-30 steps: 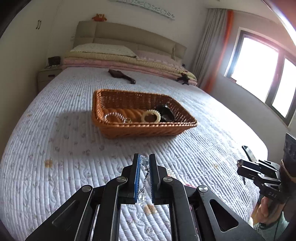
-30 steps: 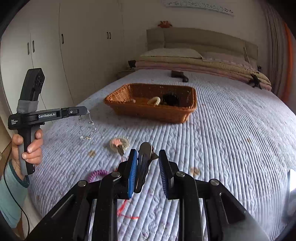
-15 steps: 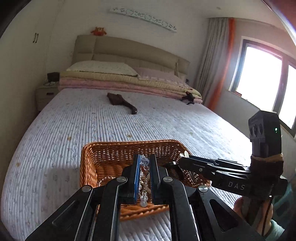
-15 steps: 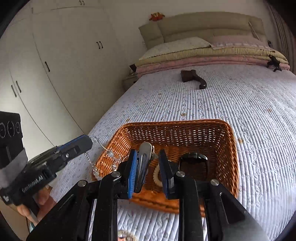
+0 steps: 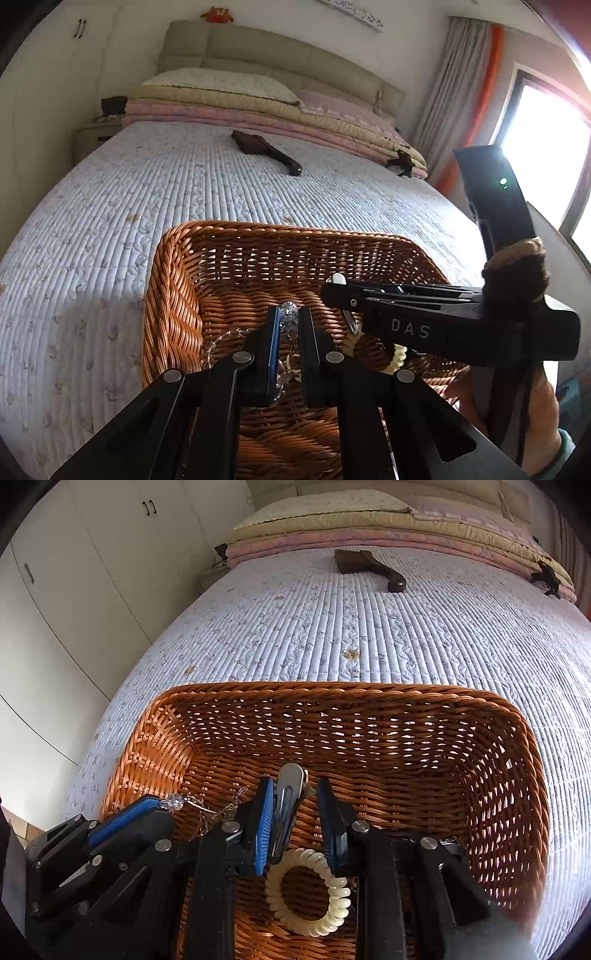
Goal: Organize jewelry
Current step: 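Drop butterfly bracelet in basket with left tool while right tool drops pink clip, then grasp the clear bead bracelet with left tool while right tool grasps pink fish clip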
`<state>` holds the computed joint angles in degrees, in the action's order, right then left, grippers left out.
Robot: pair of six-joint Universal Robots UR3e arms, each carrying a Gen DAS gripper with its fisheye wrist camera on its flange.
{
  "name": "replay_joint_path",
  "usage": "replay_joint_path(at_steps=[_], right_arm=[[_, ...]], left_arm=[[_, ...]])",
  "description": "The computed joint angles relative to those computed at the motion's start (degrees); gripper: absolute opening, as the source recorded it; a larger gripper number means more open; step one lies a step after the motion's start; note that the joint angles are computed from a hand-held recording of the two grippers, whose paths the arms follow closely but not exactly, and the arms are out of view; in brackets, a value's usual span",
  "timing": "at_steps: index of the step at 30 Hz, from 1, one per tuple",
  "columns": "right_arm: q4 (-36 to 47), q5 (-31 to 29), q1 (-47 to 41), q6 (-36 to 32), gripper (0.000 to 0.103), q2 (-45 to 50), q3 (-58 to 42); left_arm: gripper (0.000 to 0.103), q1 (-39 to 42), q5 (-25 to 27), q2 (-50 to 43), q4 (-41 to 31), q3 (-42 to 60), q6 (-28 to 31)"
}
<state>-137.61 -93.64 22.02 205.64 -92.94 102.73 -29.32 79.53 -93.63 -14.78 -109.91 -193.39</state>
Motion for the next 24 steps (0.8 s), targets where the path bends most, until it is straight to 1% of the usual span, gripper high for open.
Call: replay_joint_path(at_steps=[2, 3, 5, 6, 7, 8, 9, 11, 14, 16, 18, 20, 21, 23, 24], right_arm=[[1.3, -2.5, 1.0, 0.1, 0.028, 0.6, -1.2], [1.6, -2.5, 1.0, 0.1, 0.028, 0.7, -1.4], [0.3, 0.1, -0.5, 0.1, 0.03, -1.3, 1.0], [-0.5, 1.1, -1.2, 0.1, 0.033, -2.6, 2.3], [-1.0, 1.5, -1.7, 0.0, 0.037, -3.8, 3.1], [-1.8, 1.1, -1.4, 0.1, 0.038, -4.9, 4.0], [-2.3, 0.2, -0.9, 0.2, 0.038, -6.6, 5.1], [-2.1, -1.3, 0.4, 1.1, 0.038, -10.0, 6.5], [0.2, -2.9, 3.2, 2.2, 0.038, -17.1, 8.4], [3.2, -6.6, 7.6, 4.0, 0.038, -21.5, 8.3], [6.2, -10.3, 12.2, 6.0, 0.038, -25.1, 8.0], [8.4, -15.4, 18.7, 9.7, 0.038, -28.3, 8.5], [9.3, -18.3, 22.5, 11.8, 0.038, -29.2, 8.5], [10.0, -26.6, 32.6, 18.2, 0.038, -29.4, 9.4], [9.7, -30.2, 37.5, 21.5, 0.038, -29.0, 10.2]], left_arm=[[0.009, -0.1, 0.1, -0.2, -0.3, 0.1, 0.1], [0.01, 0.0, -0.1, 0.0, -0.7, -0.1, 0.2], [0.013, 0.7, -1.9, 0.8, -2.0, -0.5, 0.5], [0.016, 1.5, -3.8, 1.5, -2.0, -1.2, 0.9], [0.023, 2.0, -4.7, 2.4, -1.7, -2.0, 1.0], [0.028, 2.0, -4.6, 3.3, -1.6, -2.6, 0.9], [0.037, 1.9, -4.3, 4.2, -1.2, -3.2, 0.7], [0.039, 1.4, -3.7, 7.4, 0.2, -5.2, 0.4], [0.039, -1.1, -0.9, 12.4, -0.6, -6.2, 0.8], [0.039, -3.1, 0.6, 16.2, -1.6, -7.4, 0.8], [0.039, -4.9, 1.0, 21.4, -3.3, -9.9, 0.3], [0.039, -7.2, 2.5, 26.2, -4.9, -12.7, -0.7], [0.039, -8.8, 4.2, 28.1, -5.5, -13.9, -1.5], [0.039, -12.6, 8.4, 29.4, -6.9, -14.9, -3.2], [0.039, -13.8, 9.6, 30.0, -7.9, -15.5, -3.8]])
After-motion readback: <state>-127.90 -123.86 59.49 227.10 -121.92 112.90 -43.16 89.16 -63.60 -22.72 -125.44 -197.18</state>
